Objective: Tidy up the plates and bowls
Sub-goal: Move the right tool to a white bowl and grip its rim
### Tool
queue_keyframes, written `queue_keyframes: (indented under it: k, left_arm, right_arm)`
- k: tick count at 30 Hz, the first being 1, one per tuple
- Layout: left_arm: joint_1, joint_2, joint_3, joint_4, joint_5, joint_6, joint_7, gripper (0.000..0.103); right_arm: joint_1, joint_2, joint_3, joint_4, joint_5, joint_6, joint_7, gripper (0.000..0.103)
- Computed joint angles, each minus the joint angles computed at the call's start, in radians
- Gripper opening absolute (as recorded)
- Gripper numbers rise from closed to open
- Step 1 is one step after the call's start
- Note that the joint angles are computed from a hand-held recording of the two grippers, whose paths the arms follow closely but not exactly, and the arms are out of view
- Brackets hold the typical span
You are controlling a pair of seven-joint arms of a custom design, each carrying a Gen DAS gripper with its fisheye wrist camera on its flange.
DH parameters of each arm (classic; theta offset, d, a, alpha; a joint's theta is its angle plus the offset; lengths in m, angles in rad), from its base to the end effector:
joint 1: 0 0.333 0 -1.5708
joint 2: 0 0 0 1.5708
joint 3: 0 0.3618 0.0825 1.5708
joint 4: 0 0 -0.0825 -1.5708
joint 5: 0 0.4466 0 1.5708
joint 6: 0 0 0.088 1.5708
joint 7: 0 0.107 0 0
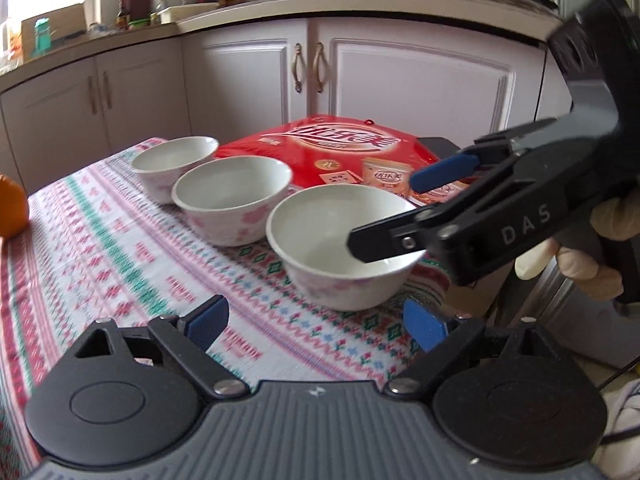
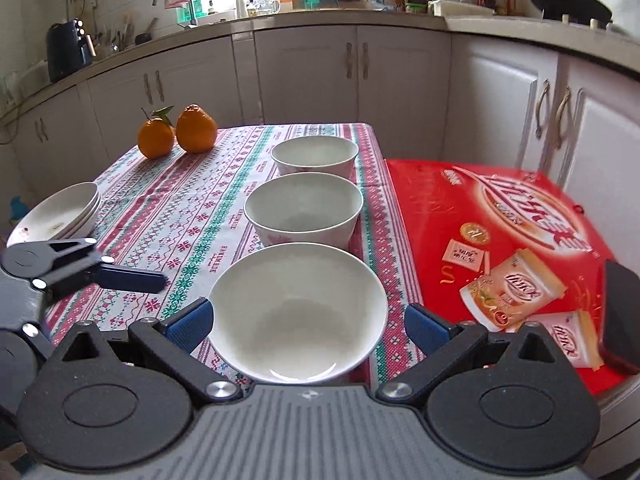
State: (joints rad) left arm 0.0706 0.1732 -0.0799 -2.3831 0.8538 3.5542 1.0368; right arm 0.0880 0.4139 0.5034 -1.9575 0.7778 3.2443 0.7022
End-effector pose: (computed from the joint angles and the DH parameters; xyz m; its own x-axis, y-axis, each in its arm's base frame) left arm 0.5606 -0.0975 0.3426 -0.4056 -0.9140 -0.0067 -0.5586 0.2536 -0.7897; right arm 0.6423 0.3077 0.3656 0.5280 -0.8457 -0.0773 -0.5675 -0.2836 -0.7729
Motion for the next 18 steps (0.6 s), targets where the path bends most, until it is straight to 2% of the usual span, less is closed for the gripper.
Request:
queue_keyframes:
  k: [5,6,9,18]
  left_arm:
    - [-0.017,0.028,-0.003,0.026,-0.012,0.015,0.024,0.094]
    - [-0.029,0.030,0.003,0.025,-0.038,0.014,0.047,0.094]
    - [-0.016,0.042,-0.009,0.039,-0.018,0.019,0.018,0.093]
    - [-0.005,0.056,-0.013,0.055,0.030,0.035,-0.040,0.085]
  right_arm:
    - [0.005,0.012,-0.028,0.035,0.024,-0.077,-0.014,0.100]
    - [-0.006,0.015,-0.021,0.042,0.042,-0.091,-0.030,0.099]
    - [-0.004,0.019,-0.037,0.066,0.085,-0.145,-0.052,0.092]
    - [0.074,0.020,-0.162,0.121,0.172,-0.266,-0.084,0.079]
